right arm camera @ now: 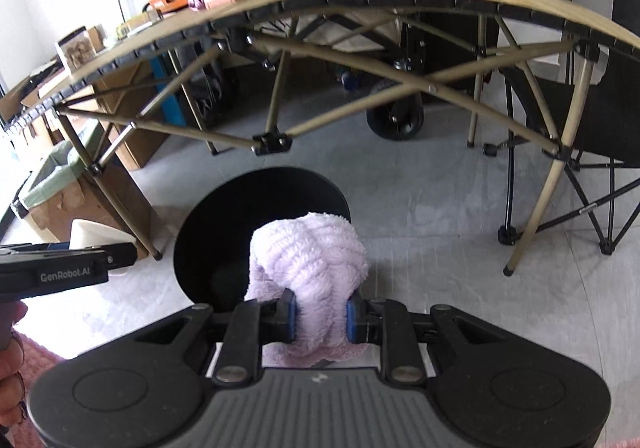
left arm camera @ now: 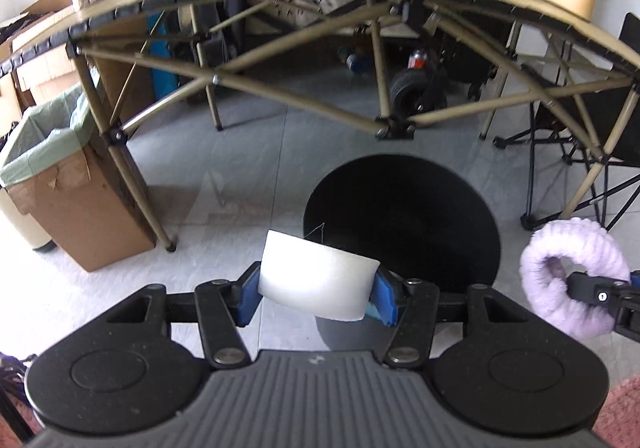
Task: Collect trash
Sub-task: 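Carry both held items off the table down toward the black bin, then open the right gripper over the bin to drop the lavender headband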
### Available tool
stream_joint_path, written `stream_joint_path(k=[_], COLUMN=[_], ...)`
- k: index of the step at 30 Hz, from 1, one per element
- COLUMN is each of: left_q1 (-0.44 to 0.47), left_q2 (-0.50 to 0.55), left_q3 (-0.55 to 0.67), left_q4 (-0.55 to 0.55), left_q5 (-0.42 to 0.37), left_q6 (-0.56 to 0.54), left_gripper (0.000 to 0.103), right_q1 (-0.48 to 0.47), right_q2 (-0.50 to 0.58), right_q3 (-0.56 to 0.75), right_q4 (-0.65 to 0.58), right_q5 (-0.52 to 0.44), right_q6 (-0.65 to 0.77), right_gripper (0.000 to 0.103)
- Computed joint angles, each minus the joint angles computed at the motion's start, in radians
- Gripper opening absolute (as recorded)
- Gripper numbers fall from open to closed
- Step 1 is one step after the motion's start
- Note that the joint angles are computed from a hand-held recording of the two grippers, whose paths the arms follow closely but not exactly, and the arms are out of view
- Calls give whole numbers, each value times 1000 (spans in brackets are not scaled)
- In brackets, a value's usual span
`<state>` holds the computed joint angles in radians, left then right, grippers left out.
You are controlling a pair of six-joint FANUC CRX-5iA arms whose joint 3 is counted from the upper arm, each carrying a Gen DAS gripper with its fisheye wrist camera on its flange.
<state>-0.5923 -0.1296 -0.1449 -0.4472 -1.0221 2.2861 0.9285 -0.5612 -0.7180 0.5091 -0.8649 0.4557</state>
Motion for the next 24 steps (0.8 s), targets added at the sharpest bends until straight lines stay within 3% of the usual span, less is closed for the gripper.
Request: stream_joint_path(k=[24], left_q1=[72], left_q2=[49], left_q3=[-6], left_q4=[76], left_q5=[-41], left_q6=[-31], left_gripper=[56], right_q1=[-57], right_q2=[99], right_q3=[49], right_q4=[-74], right_q5=[-22], right_q6=[47], right_gripper=[21])
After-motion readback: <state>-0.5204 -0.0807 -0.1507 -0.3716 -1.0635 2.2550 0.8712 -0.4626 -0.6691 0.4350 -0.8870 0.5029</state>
